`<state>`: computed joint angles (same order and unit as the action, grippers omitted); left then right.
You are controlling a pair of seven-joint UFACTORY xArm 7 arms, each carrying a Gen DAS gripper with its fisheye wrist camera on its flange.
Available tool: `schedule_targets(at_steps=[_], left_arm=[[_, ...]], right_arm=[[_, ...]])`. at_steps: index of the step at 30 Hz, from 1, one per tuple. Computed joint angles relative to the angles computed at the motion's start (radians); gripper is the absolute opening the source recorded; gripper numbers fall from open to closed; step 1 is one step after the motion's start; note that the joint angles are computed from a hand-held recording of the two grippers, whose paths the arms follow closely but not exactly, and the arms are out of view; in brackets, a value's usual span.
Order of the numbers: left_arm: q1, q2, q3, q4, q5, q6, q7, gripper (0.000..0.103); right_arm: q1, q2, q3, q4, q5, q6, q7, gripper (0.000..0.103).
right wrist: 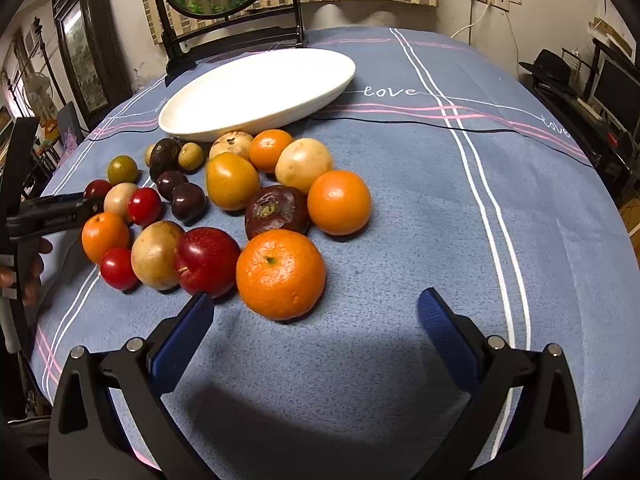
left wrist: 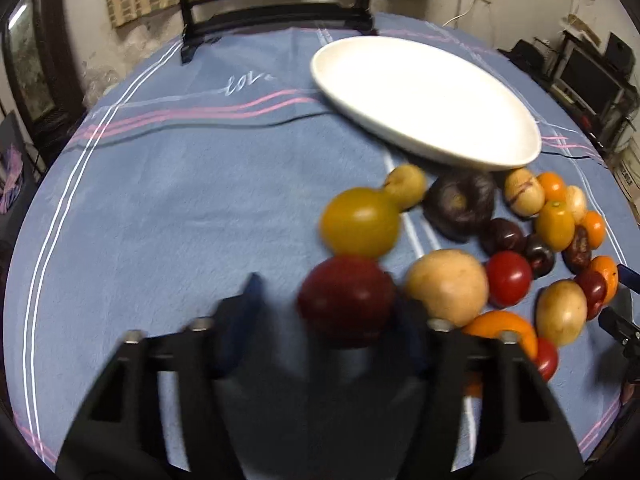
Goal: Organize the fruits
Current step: 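Grasp the red apple with the left tool while the right tool grasps a tangerine, then carry both fruits onto the white plate and open both tools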
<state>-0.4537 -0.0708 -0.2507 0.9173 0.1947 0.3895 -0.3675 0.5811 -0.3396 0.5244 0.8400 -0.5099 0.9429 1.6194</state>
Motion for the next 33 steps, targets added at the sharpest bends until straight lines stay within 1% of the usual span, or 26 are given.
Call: schedule_targets(at_steps=[1,2,3,4,6,8,11,12,13,14,15,18,19,20,22,23,25,30,33], left_arm=[[0.035,-0.004,-0.037,-0.003,0.018,0.001,-0.008,0.041],[0.043,-0.007,-0.05,-0.007,0.065,-0.004,-0.059,0.04],[0.011,-0.012,-0.02,-0.015,0.07,-0.01,-0.075,0.04],[-0.003,-0.02,-0.006,-0.027,0.034,-0.022,-0.054,0.04],[-0.012,-0.034,0.002,-0.047,-0.034,-0.037,-0.012,0.04],[-0.013,-0.045,0.003,-0.058,-0.059,-0.041,0.006,0.04],[-0.016,-0.049,0.006,-0.063,-0.103,-0.043,0.033,0.04],[-0.014,-0.049,0.005,-0.064,-0.108,-0.045,0.034,0.04],[-0.013,-0.05,0.002,-0.066,-0.107,-0.047,0.032,0.04],[-0.01,-0.052,-0.001,-0.069,-0.1,-0.048,0.027,0.04],[-0.008,-0.052,-0.003,-0.071,-0.094,-0.049,0.023,0.04],[-0.012,-0.056,0.001,-0.076,-0.113,-0.053,0.039,0.04],[-0.014,-0.057,0.003,-0.079,-0.126,-0.056,0.05,0.04],[-0.014,-0.058,0.004,-0.081,-0.133,-0.057,0.055,0.04],[-0.012,-0.058,0.002,-0.081,-0.134,-0.057,0.056,0.04],[-0.013,-0.06,0.003,-0.082,-0.139,-0.057,0.058,0.04],[-0.016,-0.062,0.005,-0.085,-0.155,-0.06,0.071,0.04],[-0.031,-0.093,0.018,-0.105,-0.223,-0.058,0.131,0.04],[-0.023,-0.12,0.011,-0.119,-0.209,-0.061,0.128,0.04]], right_arm=[[0.003,-0.005,-0.005,-0.006,0.003,-0.012,-0.005,0.102],[0.005,-0.008,-0.012,-0.012,0.011,-0.027,-0.015,0.102],[0.006,-0.01,-0.015,-0.014,0.02,-0.03,-0.022,0.102],[0.004,-0.01,-0.013,-0.014,0.024,-0.029,-0.024,0.102],[0.003,-0.001,-0.011,-0.001,0.032,-0.005,-0.042,0.102],[0.006,0.02,-0.01,0.025,0.038,0.032,-0.073,0.102],[0.013,0.049,-0.016,0.053,0.038,0.062,-0.105,0.102],[0.014,0.062,-0.018,0.066,0.033,0.076,-0.115,0.095],[0.016,0.076,-0.023,0.079,0.03,0.086,-0.127,0.084],[0.019,0.089,-0.027,0.091,0.029,0.099,-0.137,0.079],[0.022,0.108,-0.033,0.108,0.025,0.117,-0.154,0.075],[0.033,0.122,-0.052,0.121,0.01,0.112,-0.175,0.064],[0.035,0.124,-0.059,0.121,0.007,0.104,-0.181,0.06],[0.035,0.124,-0.07,0.115,0.008,0.084,-0.189,0.058],[0.035,0.125,-0.08,0.11,0.008,0.056,-0.201,0.052],[0.035,0.122,-0.085,0.104,0.01,0.034,-0.209,0.045],[0.034,0.13,-0.08,0.115,0.006,0.046,-0.201,0.044],[0.038,0.089,-0.068,0.089,0.016,0.034,-0.166,0.044],[0.035,0.054,-0.052,0.082,0.011,0.051,-0.154,0.044]])
